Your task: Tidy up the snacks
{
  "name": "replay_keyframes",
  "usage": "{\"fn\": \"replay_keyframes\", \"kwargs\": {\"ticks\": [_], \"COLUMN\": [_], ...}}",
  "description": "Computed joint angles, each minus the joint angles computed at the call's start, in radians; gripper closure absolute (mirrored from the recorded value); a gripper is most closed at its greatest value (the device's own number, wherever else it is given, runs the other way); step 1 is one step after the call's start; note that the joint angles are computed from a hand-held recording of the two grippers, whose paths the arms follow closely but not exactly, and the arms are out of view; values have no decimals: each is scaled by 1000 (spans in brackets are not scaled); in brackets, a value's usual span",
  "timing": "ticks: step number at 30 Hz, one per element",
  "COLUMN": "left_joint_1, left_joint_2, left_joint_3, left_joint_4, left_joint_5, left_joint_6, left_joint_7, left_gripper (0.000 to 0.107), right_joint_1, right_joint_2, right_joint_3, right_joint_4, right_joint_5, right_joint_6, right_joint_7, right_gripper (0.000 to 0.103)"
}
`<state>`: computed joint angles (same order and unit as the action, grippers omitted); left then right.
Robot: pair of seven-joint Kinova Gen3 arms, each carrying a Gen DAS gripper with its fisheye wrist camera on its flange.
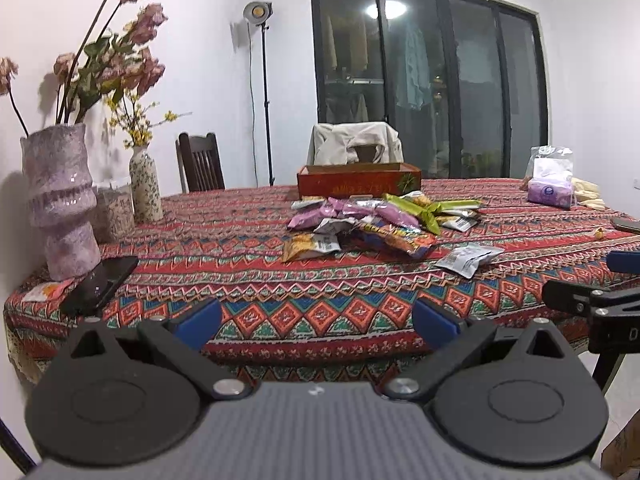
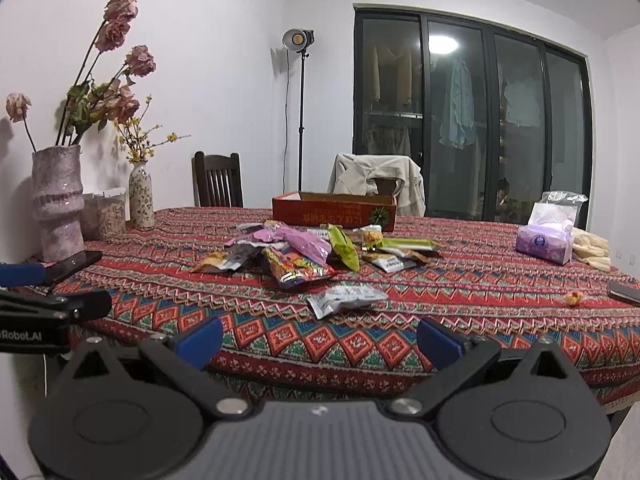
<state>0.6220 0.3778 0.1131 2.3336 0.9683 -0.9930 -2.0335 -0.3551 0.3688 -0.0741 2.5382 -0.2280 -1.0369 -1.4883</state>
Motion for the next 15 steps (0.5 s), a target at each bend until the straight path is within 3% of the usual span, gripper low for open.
{"fn": "replay_keyframes", "kwargs": {"ticks": [9, 15], "left_joint_1": [-44, -105], "left_joint_2": [20, 45], "left_joint_3": [-23, -48], "left_joint_4": [-67, -181], "left_joint_5": [-1, -10], "left_joint_6": [65, 215], "left_joint_7": [-56, -147], "left_gripper": [4, 4], "right_joint_1": [-18, 40], "right_joint_2": [69, 86], "right_joint_3": [11, 31], "right_joint_4": [-28, -156], "right_joint_5": [-22, 14], "right_joint_6": [-77, 86], "right_joint_7": [33, 48], "right_gripper": [0, 0]}}
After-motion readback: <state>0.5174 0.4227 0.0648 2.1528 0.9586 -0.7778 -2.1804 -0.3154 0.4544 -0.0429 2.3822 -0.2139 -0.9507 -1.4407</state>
